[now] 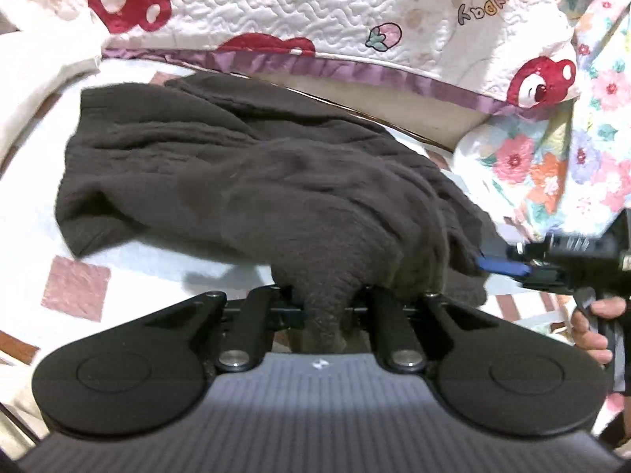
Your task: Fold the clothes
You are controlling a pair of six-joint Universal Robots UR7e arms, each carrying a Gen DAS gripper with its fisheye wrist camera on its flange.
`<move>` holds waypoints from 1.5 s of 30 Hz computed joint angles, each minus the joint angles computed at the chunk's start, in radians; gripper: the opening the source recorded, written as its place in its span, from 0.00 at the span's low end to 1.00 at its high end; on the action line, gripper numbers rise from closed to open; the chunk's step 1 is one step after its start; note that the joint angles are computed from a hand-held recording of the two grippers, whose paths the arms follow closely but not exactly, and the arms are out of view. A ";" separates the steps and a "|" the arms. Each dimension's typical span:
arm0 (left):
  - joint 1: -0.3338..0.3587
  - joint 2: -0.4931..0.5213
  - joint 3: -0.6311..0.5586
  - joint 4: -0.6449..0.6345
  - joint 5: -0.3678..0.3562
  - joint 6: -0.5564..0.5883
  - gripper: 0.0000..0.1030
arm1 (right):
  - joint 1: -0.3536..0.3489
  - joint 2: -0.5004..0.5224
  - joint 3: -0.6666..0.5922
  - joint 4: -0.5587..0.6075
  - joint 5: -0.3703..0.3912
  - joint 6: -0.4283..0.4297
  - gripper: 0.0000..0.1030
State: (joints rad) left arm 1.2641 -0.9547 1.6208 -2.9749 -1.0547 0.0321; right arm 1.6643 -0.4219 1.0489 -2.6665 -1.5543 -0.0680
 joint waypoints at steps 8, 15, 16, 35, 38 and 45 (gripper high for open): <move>-0.012 0.023 -0.020 0.002 0.052 -0.004 0.10 | -0.043 -0.054 0.092 -0.135 -0.334 -0.024 0.60; -0.020 0.020 -0.008 -0.016 0.069 -0.001 0.10 | -0.080 -0.031 0.095 -0.107 -0.239 0.113 0.63; -0.022 0.021 -0.008 -0.019 0.073 0.004 0.10 | -0.077 -0.021 0.087 -0.103 -0.244 0.123 0.65; 0.030 -0.039 -0.005 0.040 -0.235 -0.204 0.10 | -0.052 0.099 0.086 -0.675 -0.245 0.015 0.22; 0.062 -0.045 -0.037 0.136 -0.396 -0.282 0.10 | -0.024 0.063 0.124 -0.809 -0.262 -0.210 0.16; 0.057 -0.020 -0.109 0.354 -0.488 -0.284 0.10 | 0.008 0.013 0.174 -0.867 -0.435 -0.635 0.08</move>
